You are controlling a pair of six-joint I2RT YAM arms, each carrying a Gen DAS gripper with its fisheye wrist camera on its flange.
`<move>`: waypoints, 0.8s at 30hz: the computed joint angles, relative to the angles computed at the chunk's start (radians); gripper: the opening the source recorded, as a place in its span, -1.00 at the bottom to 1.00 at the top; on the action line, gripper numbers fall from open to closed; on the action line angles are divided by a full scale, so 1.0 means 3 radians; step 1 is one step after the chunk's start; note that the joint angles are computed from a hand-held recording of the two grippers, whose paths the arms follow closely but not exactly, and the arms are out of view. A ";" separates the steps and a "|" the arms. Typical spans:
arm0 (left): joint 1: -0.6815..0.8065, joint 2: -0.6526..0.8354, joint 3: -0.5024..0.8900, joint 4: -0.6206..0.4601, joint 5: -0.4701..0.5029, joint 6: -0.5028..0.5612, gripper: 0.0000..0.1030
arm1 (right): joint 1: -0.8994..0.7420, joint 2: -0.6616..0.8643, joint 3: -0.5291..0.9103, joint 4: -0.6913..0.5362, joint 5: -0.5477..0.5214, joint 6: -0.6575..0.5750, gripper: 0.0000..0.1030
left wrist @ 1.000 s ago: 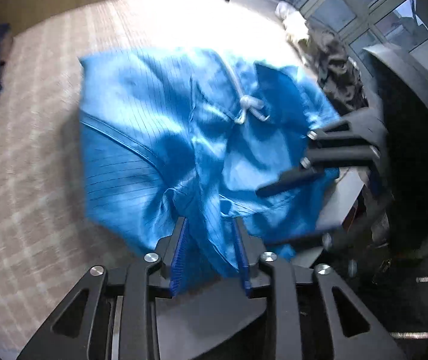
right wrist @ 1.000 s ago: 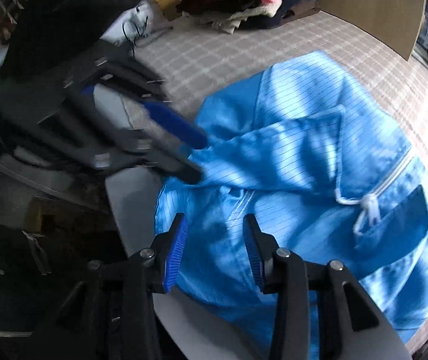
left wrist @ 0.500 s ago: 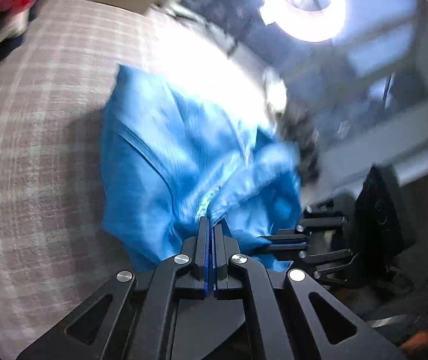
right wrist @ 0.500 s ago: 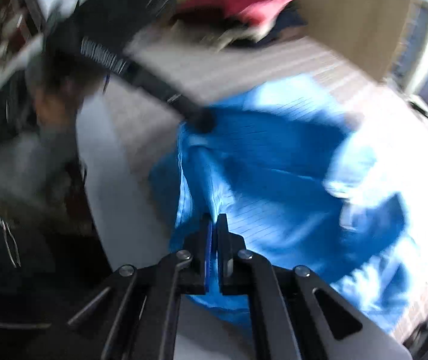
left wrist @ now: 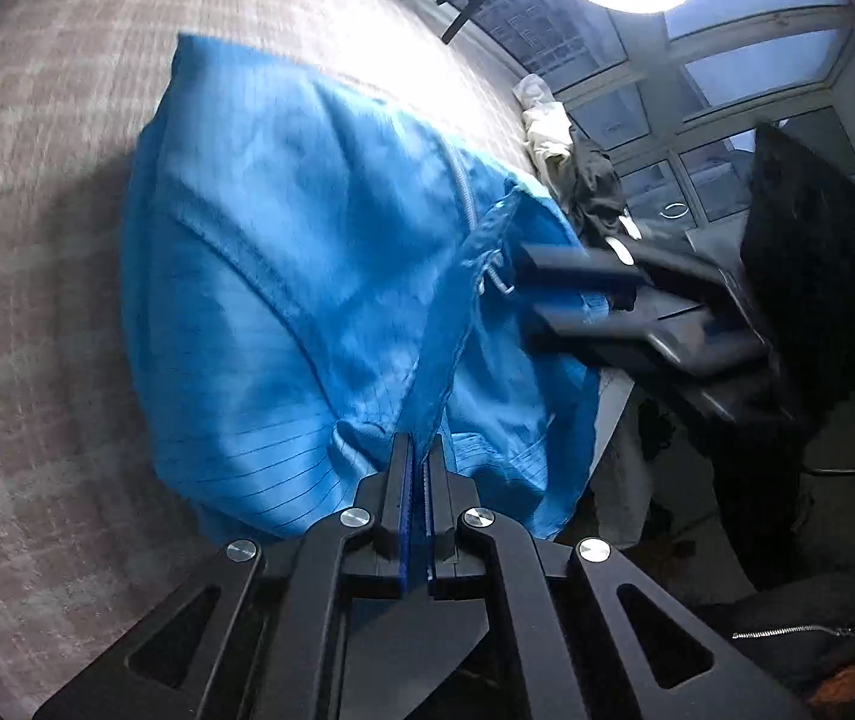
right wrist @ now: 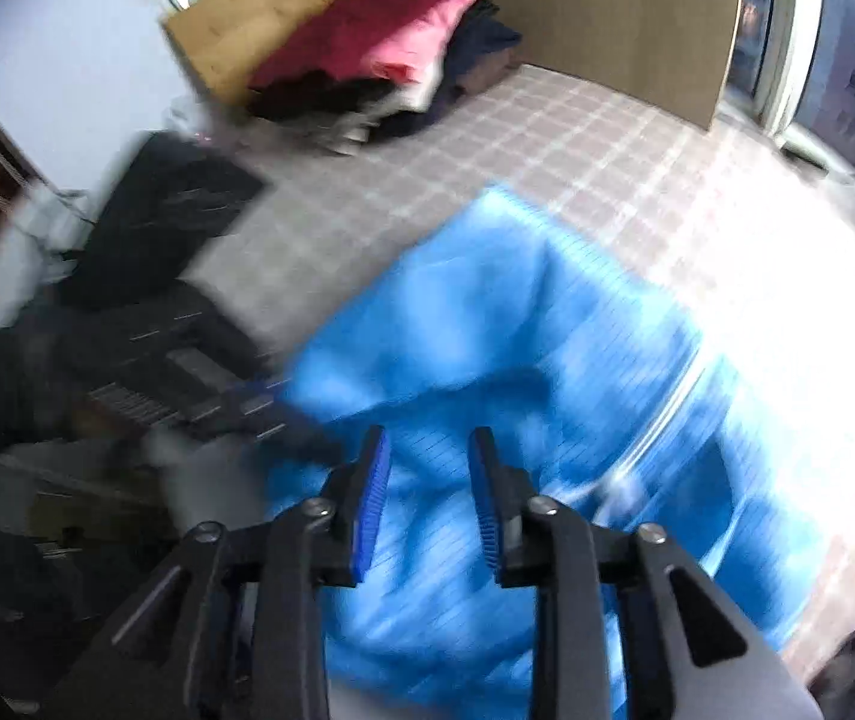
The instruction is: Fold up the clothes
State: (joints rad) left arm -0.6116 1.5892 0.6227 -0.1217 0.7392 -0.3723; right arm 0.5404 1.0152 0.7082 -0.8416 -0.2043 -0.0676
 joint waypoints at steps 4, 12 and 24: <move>-0.0066 0.0115 0.0045 -0.0093 -0.0256 -0.0022 -0.96 | 0.0199 0.0827 -0.0008 0.0527 0.0263 0.0107 -0.46; -0.0380 -0.0703 0.0601 -0.1393 -0.1202 0.0657 -0.72 | 0.0297 -0.0987 -0.0222 -0.0559 0.0214 0.0407 -0.21; -0.1203 0.0774 0.1854 -0.2177 -0.2090 0.1150 -0.72 | 0.1631 -0.0414 -0.0720 0.0254 0.0891 0.1193 -0.21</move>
